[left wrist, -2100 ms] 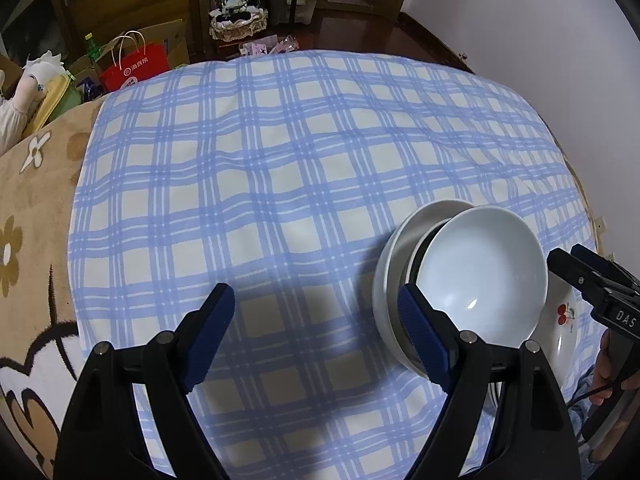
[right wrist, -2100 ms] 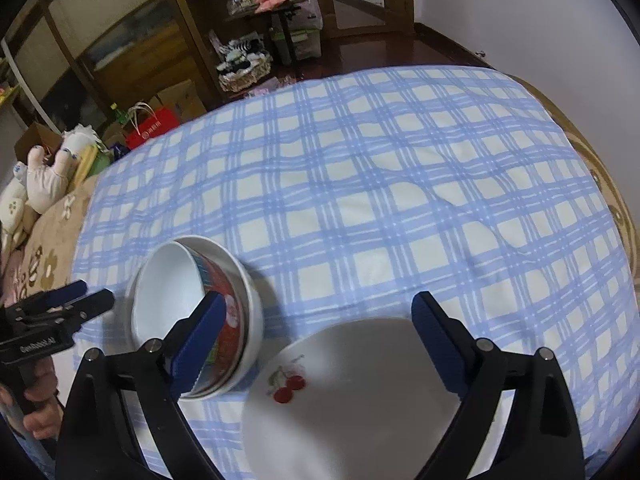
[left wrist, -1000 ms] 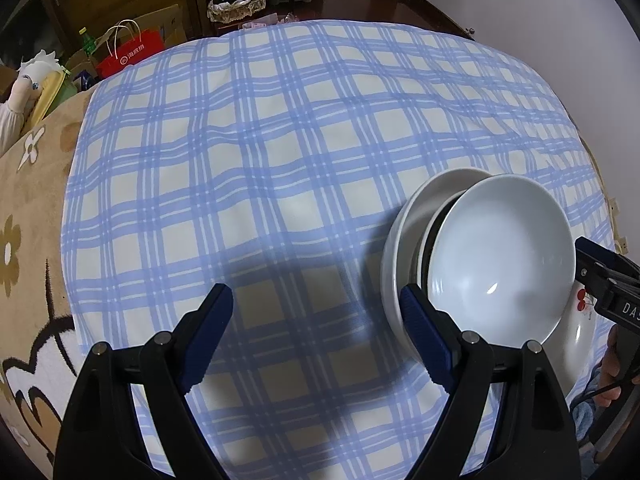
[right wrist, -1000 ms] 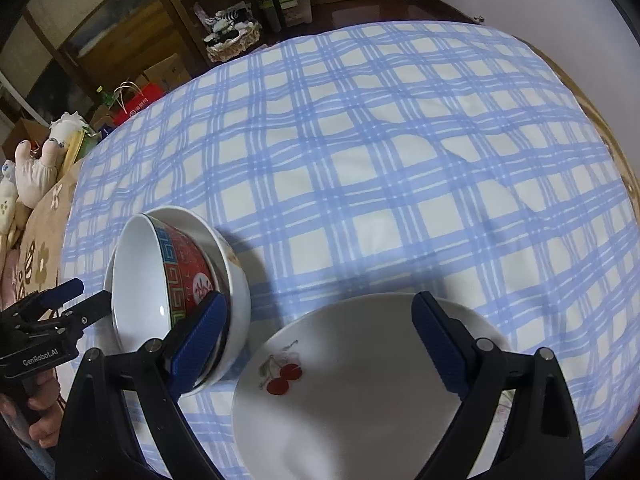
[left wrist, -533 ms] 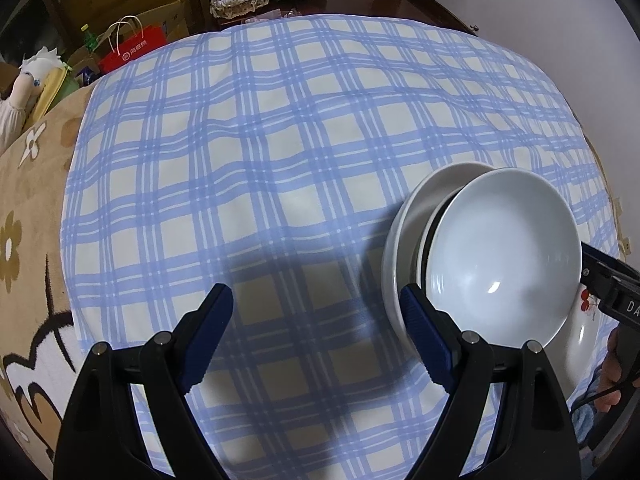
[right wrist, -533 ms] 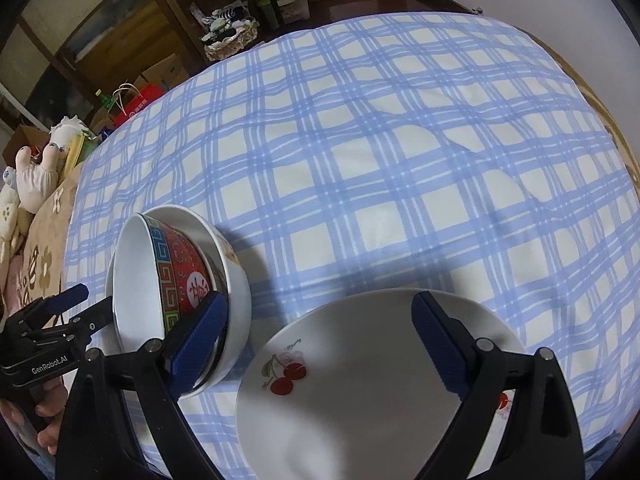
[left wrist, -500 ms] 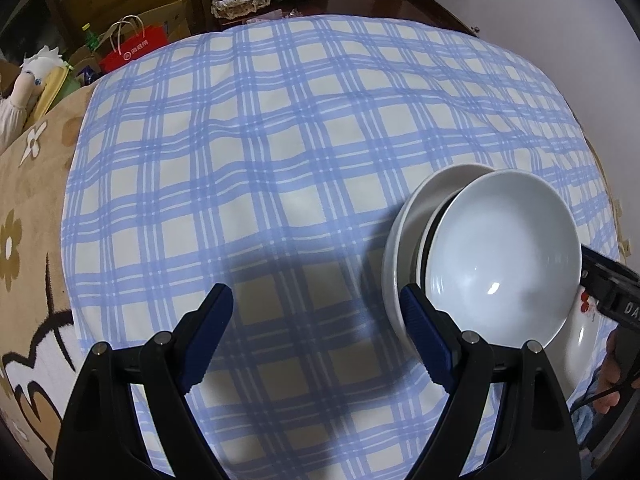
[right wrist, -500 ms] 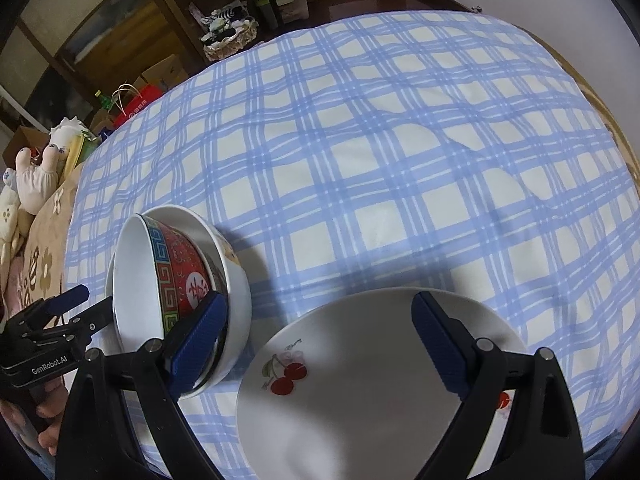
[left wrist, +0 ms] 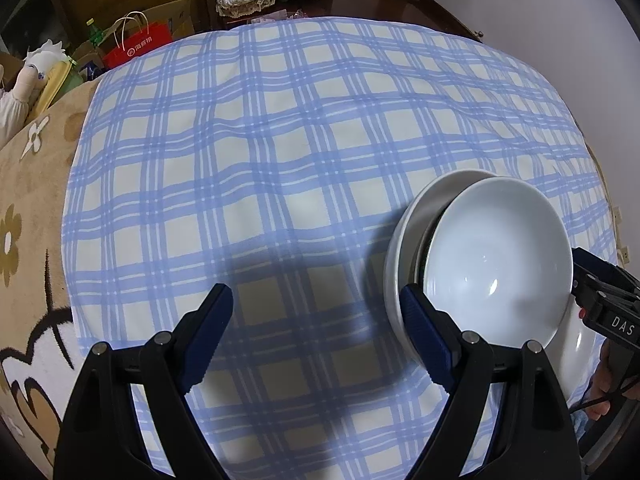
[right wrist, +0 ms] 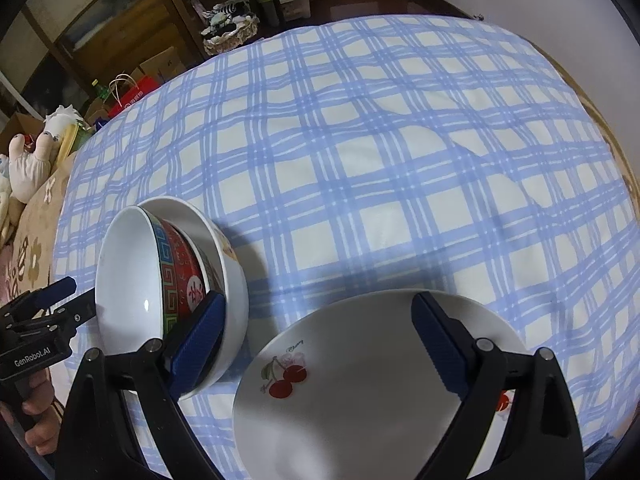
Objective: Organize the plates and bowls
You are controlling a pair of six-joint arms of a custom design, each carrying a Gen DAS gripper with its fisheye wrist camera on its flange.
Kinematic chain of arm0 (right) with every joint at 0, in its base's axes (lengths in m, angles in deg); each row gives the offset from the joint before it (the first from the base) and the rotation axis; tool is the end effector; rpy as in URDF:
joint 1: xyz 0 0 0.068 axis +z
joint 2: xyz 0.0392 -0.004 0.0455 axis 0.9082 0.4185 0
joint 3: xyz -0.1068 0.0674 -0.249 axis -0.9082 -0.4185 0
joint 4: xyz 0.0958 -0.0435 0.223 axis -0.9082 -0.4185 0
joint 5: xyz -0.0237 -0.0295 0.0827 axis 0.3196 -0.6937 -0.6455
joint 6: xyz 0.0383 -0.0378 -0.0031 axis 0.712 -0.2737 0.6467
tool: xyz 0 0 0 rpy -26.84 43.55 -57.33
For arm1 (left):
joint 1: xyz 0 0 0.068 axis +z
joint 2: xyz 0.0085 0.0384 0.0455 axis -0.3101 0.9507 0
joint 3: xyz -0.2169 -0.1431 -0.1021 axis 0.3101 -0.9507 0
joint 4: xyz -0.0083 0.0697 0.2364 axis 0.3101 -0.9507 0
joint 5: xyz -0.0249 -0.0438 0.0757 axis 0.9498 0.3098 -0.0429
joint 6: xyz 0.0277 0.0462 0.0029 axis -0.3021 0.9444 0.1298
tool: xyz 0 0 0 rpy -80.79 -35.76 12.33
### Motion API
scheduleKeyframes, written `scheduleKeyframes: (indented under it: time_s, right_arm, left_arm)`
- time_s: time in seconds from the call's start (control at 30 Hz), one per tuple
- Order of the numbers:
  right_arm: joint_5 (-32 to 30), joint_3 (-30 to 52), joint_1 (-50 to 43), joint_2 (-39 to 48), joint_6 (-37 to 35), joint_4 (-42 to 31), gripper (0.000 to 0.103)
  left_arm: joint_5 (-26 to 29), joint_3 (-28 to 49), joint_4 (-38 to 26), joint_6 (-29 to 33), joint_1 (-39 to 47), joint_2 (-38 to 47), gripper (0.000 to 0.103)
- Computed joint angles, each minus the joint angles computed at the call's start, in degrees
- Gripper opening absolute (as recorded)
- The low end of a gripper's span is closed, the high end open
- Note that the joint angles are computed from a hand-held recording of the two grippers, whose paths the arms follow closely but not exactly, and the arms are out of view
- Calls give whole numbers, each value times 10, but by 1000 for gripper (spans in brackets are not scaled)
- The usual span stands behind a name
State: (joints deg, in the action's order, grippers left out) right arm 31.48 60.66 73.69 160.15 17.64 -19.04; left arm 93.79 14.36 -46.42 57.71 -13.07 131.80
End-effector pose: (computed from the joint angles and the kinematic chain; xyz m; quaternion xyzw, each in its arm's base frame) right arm 0.2786 0.0418 0.1662 0.1357 0.9734 0.0576 0.1754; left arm 0.3394 0.0227 0.1413 0.1331 0.9792 -0.0705 0.1362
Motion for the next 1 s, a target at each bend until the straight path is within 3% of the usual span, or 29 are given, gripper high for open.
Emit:
scheduleKeyframes:
  time_s: [0.37, 0.57, 0.63, 0.9, 1.0]
  right_arm:
    - [25, 5, 15, -3, 15, -7, 98]
    - [31, 6, 22, -7, 12, -8, 93]
    - [36, 7, 25, -7, 12, -9, 93]
    - [42, 9, 33, -7, 27, -9, 93]
    - [34, -1, 35, -13, 46, 9, 85]
  left_arm:
    - [-4, -22, 28, 2, -4, -12, 81]
    - [3, -34, 40, 12, -5, -21, 69]
    - [18, -28, 30, 22, -2, -18, 53]
    - [20, -21, 23, 11, -8, -12, 51]
    - [33, -14, 12, 12, 0, -6, 48]
